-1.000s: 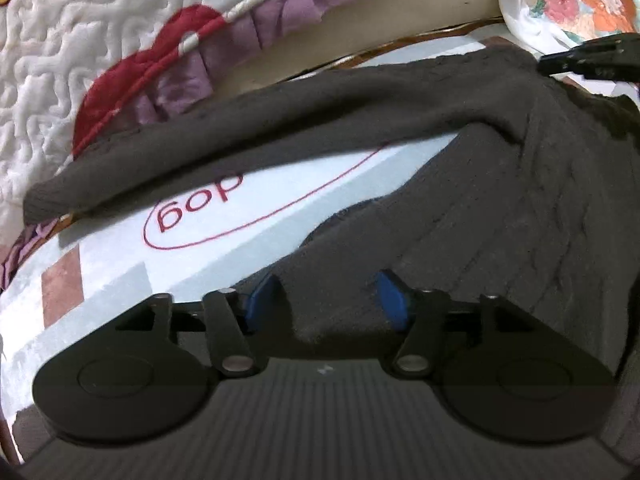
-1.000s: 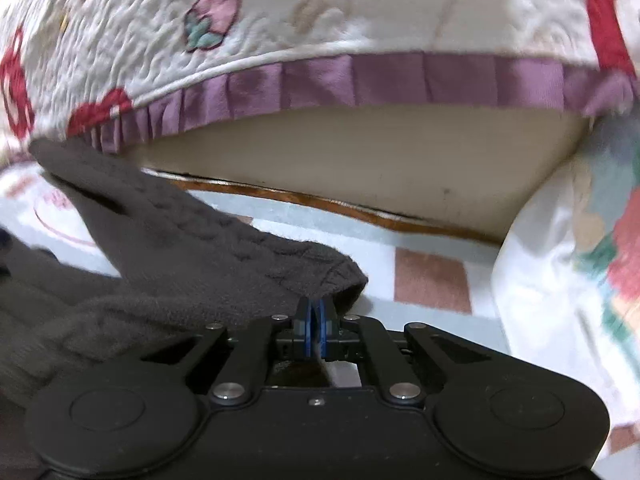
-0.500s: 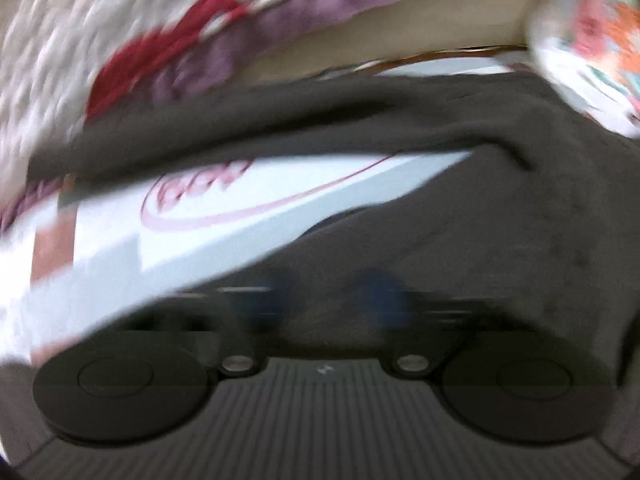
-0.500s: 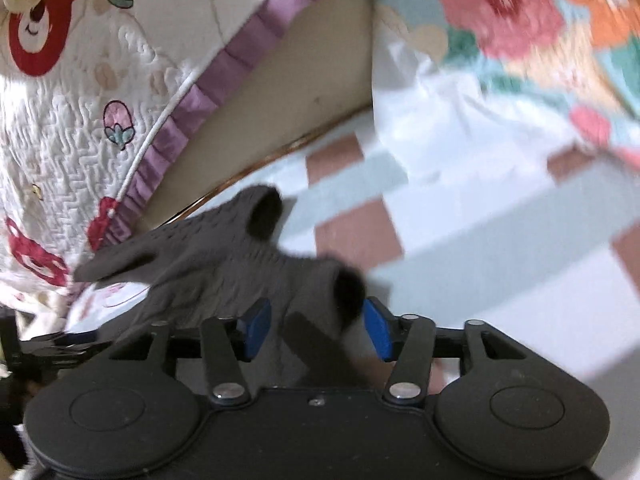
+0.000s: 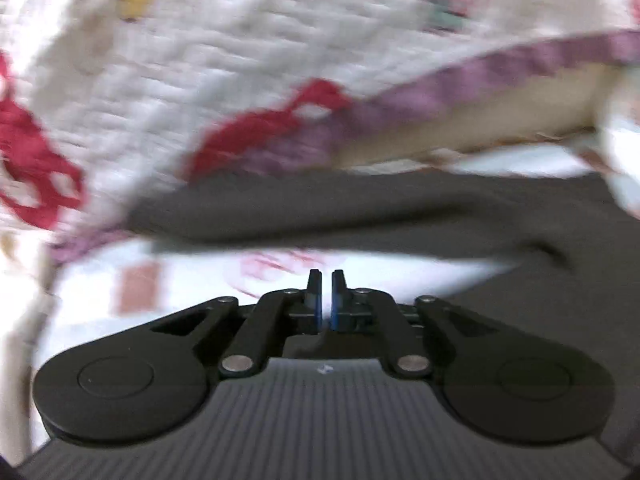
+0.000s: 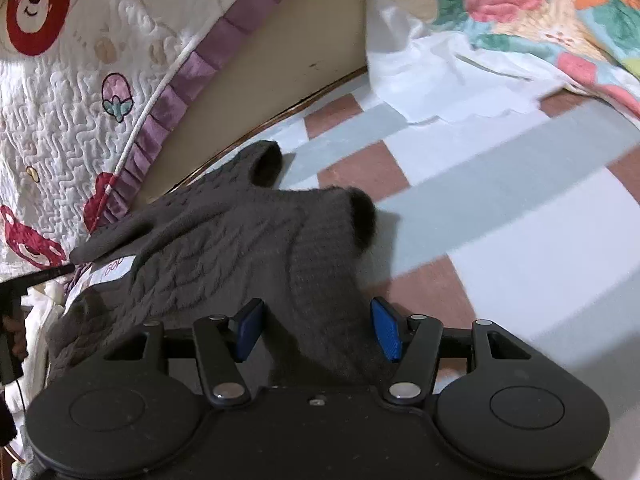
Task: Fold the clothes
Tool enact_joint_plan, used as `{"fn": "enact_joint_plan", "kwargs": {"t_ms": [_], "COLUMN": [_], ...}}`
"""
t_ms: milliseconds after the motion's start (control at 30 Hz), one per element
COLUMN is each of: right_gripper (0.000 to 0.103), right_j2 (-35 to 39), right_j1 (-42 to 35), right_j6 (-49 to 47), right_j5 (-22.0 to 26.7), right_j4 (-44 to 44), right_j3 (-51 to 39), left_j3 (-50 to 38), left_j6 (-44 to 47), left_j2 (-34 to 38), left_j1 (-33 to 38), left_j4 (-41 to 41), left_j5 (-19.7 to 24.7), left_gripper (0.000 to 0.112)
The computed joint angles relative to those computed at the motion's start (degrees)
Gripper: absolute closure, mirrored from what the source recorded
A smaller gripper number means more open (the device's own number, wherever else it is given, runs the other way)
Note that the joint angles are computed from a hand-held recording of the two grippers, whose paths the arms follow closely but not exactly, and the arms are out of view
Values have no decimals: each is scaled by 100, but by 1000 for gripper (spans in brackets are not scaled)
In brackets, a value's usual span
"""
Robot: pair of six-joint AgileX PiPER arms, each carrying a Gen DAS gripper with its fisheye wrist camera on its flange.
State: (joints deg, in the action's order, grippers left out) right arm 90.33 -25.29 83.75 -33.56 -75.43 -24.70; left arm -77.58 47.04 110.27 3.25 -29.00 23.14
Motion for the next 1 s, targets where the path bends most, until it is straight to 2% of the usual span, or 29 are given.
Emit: {"fn": "enact_joint_plan", "kwargs": {"t_ms": [133, 167, 200, 233, 267, 300, 333, 467, 500, 533, 567, 667, 700, 733, 767, 833, 867, 900, 933, 1000], "right_gripper": [36, 33, 26, 23, 25, 56, 78, 78, 78, 78, 78, 78, 78, 77, 76, 70, 69, 66, 65, 64], "right_j2": [54, 204, 379, 600, 761, 822, 728, -503, -725, -861, -863, -458, -346, -303, -314, -418, -420, -384, -330, -270], "right_j1": [-359, -371, -379, -352, -248, -54, 241, 1877, 2160, 2325, 2353, 1899, 1910, 2033, 2271, 3030, 3298, 3416, 3404, 3161], "right_j6": [-83, -3, 161, 498, 856, 1134, 1214, 585, 419, 483, 775, 1938, 2088, 2008, 1800, 1311, 1137, 1138, 1207, 993], "right_j5": [-415, -521, -641, -759, -764, -624, -311, 1515, 1739, 1734, 1500, -11, -258, -276, -64, 899, 1215, 1303, 1161, 565], "right_j4": [91, 107, 49, -153, -365, -558, -631, -173, -52, -148, -349, -791, -645, -414, -217, 322, 425, 300, 46, 51], "right_j3": [234, 121, -48, -344, -656, -939, -1115, -1007, -974, -982, -1029, -1235, -1256, -1198, -1141, -1008, -947, -909, -850, -591], "left_j3": [442, 504, 540, 565, 632, 691, 842, 1991, 2277, 2482, 2625, 2850, 2853, 2816, 2768, 2743, 2740, 2765, 2791, 2840], "left_j6": [770, 881, 914, 860, 831, 795, 855, 2257, 2830, 3190, 3321, 3081, 2726, 2198, 1784, 1408, 1289, 1358, 1544, 1884], "left_j2": [-320, -360, -403, -473, -567, -656, -799, -1700, -1919, -2096, -2213, -2351, -2318, -2261, -2184, -2075, -2045, -2062, -2080, -2112], "left_j1": [-201, -271, -370, -517, -669, -825, -952, -1378, -1523, -1624, -1625, -1375, -1244, -1109, -955, -625, -493, -436, -412, -367], "left_j4": [-965, -1185, -1308, -1320, -1367, -1407, -1577, -3229, -3694, -3958, -4033, -4057, -3936, -3694, -3524, -3483, -3456, -3479, -3582, -3758], "left_j5": [764, 958, 1107, 1144, 1108, 1071, 924, -311, -626, -782, -710, -313, -226, -150, -30, 301, 447, 556, 663, 880], "left_gripper": [100, 100, 100, 100, 98, 98, 98, 99, 99, 99, 98, 98, 98, 98, 98, 98, 98, 98, 97, 88]}}
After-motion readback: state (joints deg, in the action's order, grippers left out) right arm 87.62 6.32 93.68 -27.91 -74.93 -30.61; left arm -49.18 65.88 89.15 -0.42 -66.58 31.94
